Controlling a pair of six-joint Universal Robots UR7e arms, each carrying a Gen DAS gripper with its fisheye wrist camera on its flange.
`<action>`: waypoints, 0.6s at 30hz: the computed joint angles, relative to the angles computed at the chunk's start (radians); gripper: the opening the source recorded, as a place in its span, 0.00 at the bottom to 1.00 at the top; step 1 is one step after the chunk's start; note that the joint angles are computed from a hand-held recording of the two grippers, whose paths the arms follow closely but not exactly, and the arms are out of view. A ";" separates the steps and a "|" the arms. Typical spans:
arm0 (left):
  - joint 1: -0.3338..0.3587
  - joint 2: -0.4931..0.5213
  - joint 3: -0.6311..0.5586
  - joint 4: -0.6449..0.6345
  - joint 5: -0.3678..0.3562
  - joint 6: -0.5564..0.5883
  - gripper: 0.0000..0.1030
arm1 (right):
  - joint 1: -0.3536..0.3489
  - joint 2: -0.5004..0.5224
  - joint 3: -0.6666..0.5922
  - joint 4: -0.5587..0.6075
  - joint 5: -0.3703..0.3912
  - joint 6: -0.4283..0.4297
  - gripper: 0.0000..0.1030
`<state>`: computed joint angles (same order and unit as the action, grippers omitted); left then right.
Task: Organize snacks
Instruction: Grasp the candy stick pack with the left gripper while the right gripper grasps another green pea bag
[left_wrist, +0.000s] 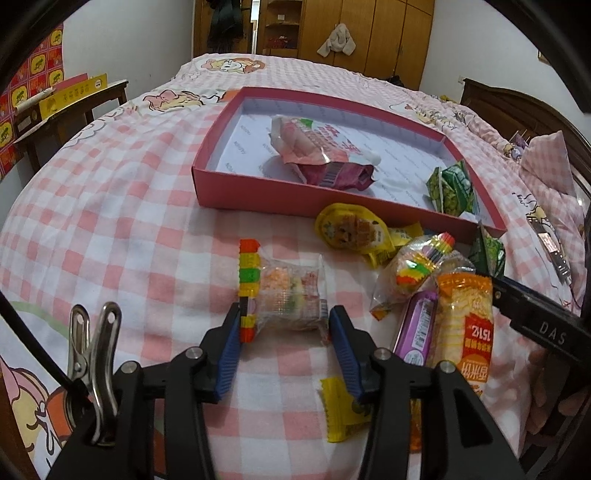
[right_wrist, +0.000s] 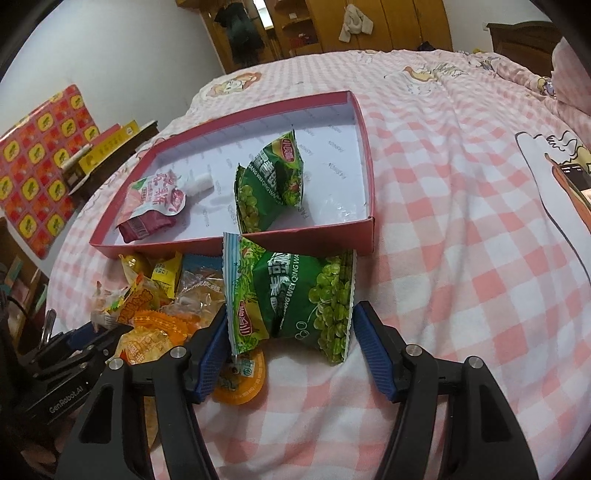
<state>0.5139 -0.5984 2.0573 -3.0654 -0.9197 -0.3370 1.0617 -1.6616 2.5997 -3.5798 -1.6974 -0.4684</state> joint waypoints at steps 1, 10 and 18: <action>0.000 0.000 -0.001 0.000 -0.001 0.000 0.48 | 0.004 0.009 0.004 -0.021 -0.008 -0.004 0.64; -0.003 0.004 0.004 -0.015 0.004 0.002 0.48 | 0.028 0.062 0.026 -0.140 -0.058 -0.014 0.57; -0.022 -0.015 0.024 -0.010 0.013 -0.019 0.37 | 0.008 0.052 0.053 -0.176 -0.023 -0.009 0.46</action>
